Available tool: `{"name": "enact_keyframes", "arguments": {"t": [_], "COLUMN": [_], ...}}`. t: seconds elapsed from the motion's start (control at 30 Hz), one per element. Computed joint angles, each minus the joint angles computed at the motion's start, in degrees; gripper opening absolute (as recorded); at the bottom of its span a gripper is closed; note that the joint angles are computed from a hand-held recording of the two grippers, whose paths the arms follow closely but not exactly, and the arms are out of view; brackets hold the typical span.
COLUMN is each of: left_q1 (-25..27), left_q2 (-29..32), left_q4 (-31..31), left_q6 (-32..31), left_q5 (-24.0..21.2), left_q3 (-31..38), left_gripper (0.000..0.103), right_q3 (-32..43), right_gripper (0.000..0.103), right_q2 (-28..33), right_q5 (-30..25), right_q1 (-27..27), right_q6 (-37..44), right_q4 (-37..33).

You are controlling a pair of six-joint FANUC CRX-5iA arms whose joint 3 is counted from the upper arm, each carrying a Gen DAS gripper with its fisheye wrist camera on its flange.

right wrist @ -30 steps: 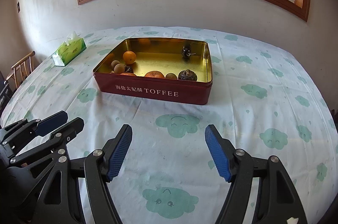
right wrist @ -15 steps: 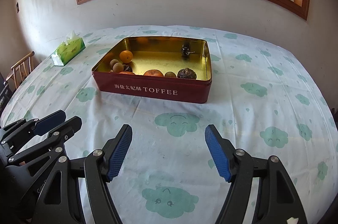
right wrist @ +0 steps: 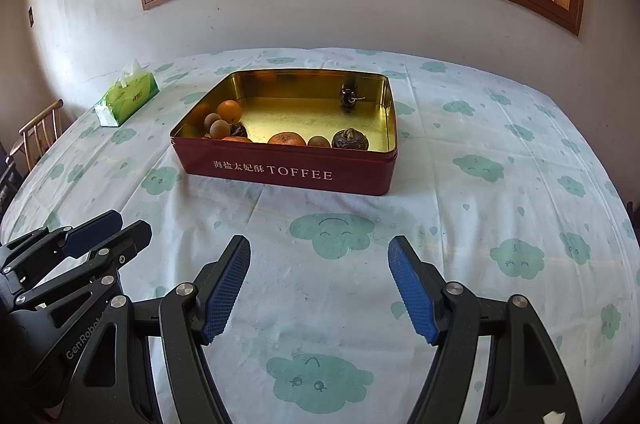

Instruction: Organize fruits

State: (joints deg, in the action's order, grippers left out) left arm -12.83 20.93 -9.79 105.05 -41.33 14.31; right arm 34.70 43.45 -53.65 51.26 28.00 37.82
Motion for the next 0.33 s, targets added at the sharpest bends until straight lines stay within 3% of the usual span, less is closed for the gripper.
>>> {"name": "enact_keyframes", "arguments": {"t": [0.33], "left_q1": [0.23], "left_q2": [-0.35], "left_q4": [0.99], "left_q6": [-0.15], "left_q5": [1.15], "left_q3": [-0.84], "left_gripper": [0.030], "right_q3": [-0.13], "right_gripper": [0.069], "right_q2": [-0.06], "right_q5": [0.04], "right_q1": [-0.09], "right_q6": [-0.17], "right_q4": [-0.20]}}
